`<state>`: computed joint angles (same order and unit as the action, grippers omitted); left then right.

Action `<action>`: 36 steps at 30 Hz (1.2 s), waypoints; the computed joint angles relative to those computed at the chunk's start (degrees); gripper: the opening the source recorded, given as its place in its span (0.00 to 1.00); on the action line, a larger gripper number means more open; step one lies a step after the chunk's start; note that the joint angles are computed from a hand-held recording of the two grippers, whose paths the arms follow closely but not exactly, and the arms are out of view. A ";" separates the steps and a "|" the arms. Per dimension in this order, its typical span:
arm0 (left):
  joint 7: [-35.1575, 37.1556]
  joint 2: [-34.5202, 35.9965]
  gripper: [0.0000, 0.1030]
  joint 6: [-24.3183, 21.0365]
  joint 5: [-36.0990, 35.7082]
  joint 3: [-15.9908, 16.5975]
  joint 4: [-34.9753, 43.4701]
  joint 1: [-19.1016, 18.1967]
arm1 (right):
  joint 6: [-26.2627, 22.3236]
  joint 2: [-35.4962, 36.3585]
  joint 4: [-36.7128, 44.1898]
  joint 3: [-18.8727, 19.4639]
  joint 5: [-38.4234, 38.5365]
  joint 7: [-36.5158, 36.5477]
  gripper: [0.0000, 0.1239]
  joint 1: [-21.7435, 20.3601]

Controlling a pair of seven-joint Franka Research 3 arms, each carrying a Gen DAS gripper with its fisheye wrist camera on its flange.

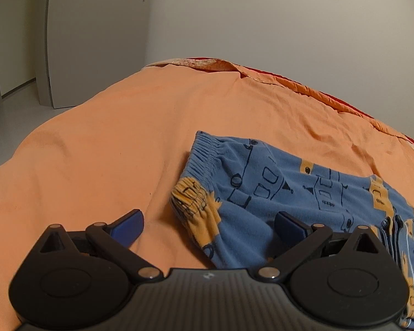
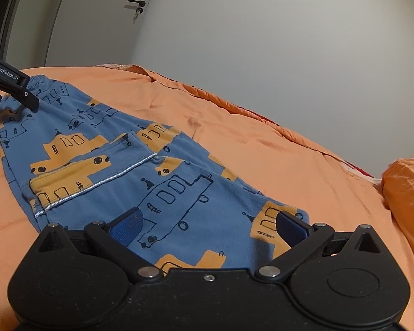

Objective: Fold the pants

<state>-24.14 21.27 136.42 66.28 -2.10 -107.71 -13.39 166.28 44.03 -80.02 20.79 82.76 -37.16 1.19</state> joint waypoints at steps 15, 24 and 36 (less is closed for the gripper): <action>-23.69 -4.78 0.65 6.05 13.22 -0.25 -7.55 1.81 | -10.14 -3.24 -5.27 -3.60 -9.99 16.23 0.83 0.69; -13.10 -2.80 0.16 -4.04 4.49 -2.17 -0.36 0.02 | -9.27 -2.57 -4.95 -2.11 -10.76 15.90 0.83 -0.20; 6.11 5.35 0.16 4.19 23.87 -1.55 17.87 -6.81 | -12.27 -4.93 -3.20 -3.08 2.38 9.81 0.83 -5.38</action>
